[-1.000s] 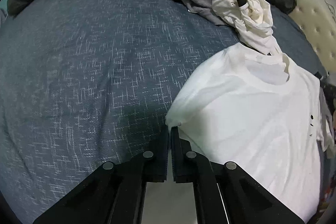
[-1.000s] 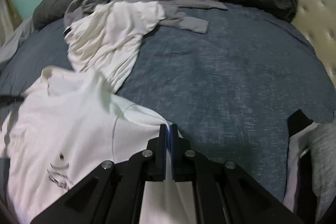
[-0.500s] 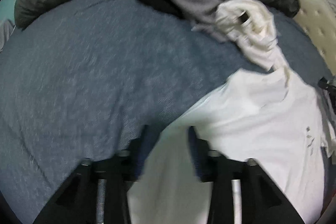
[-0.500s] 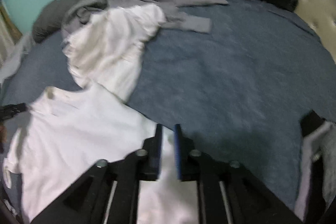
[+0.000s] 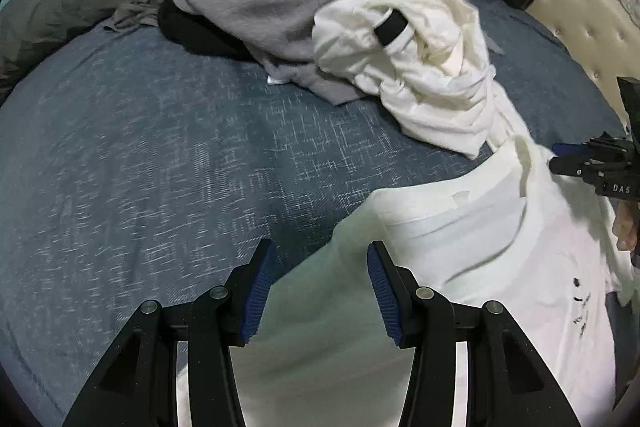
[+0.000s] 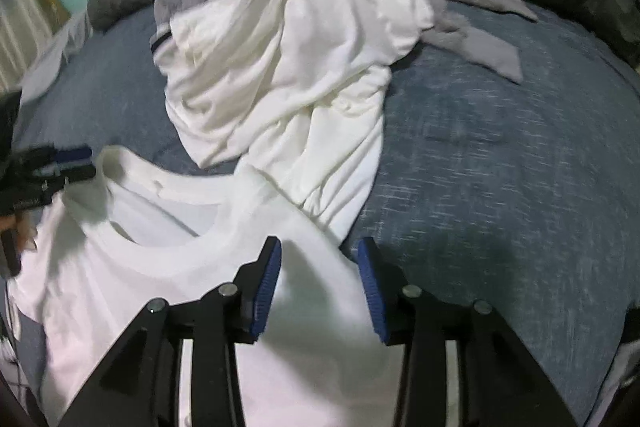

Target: Fold clothes

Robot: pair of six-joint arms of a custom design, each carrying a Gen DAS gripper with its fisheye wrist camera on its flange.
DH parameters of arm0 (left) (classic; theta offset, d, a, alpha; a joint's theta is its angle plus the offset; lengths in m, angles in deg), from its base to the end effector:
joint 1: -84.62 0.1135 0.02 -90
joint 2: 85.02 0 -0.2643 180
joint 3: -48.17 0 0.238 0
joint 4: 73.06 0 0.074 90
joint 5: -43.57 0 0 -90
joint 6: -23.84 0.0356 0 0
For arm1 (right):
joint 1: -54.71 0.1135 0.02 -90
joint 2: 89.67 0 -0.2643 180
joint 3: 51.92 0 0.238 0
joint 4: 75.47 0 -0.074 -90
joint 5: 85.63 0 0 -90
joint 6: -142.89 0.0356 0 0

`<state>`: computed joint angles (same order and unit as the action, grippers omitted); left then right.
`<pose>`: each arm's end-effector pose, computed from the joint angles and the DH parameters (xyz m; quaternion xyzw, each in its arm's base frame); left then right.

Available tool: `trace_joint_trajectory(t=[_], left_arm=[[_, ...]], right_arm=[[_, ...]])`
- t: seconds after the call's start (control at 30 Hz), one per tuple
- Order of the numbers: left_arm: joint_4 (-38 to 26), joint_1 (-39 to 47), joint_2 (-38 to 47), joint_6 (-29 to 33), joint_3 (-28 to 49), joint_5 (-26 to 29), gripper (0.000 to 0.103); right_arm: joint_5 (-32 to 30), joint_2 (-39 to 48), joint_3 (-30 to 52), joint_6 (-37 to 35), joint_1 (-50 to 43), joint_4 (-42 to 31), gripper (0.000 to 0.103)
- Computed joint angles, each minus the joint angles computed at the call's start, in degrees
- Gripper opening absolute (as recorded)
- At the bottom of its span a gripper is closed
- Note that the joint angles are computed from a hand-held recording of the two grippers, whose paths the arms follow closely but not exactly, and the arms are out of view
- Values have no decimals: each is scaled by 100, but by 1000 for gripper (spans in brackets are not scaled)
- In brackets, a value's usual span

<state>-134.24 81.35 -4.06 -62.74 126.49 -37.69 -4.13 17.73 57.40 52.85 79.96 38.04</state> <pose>0.2637 -0.0205 0.2656 0.0739 0.9685 -0.0739 0.2259 0.3449 0.1685 0.2751 -0.2289 0.9456 0.1184 0.1984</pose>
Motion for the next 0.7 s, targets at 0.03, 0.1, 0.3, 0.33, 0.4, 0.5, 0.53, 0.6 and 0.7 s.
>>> trace_joint_trajectory(t=[0.03,0.1,0.3,0.33,0.4,0.5,0.53,0.6,0.7], left_arm=[[52,13,52,3,-32,101,50],[139,-23,37,78,-138,136,26],[349,-90,-113,212,-326,112,5],[359,-84,-152,187,-271,42,5],[318,-53,-183,122,-17,-142,5],[188,2,-146,54,458,-311,4],[126,-12,-92,51,632,-373,4],[0,-39,2,57,935,-484,4],[-171,-40,73,65,1222,-586,4]], right_arm=[[7,66,3,-49,28,7,40],[13,175,-17,-147,84,38,38],[145,-331,-842,-459,242,802,9],[200,-419,-909,-490,255,895,8],[281,-583,-971,-507,252,1062,8],[434,-703,-761,-504,253,1121,8],[491,-706,-623,-518,265,1084,8],[644,-644,-286,-571,343,945,8],[747,-471,185,-632,385,685,8]])
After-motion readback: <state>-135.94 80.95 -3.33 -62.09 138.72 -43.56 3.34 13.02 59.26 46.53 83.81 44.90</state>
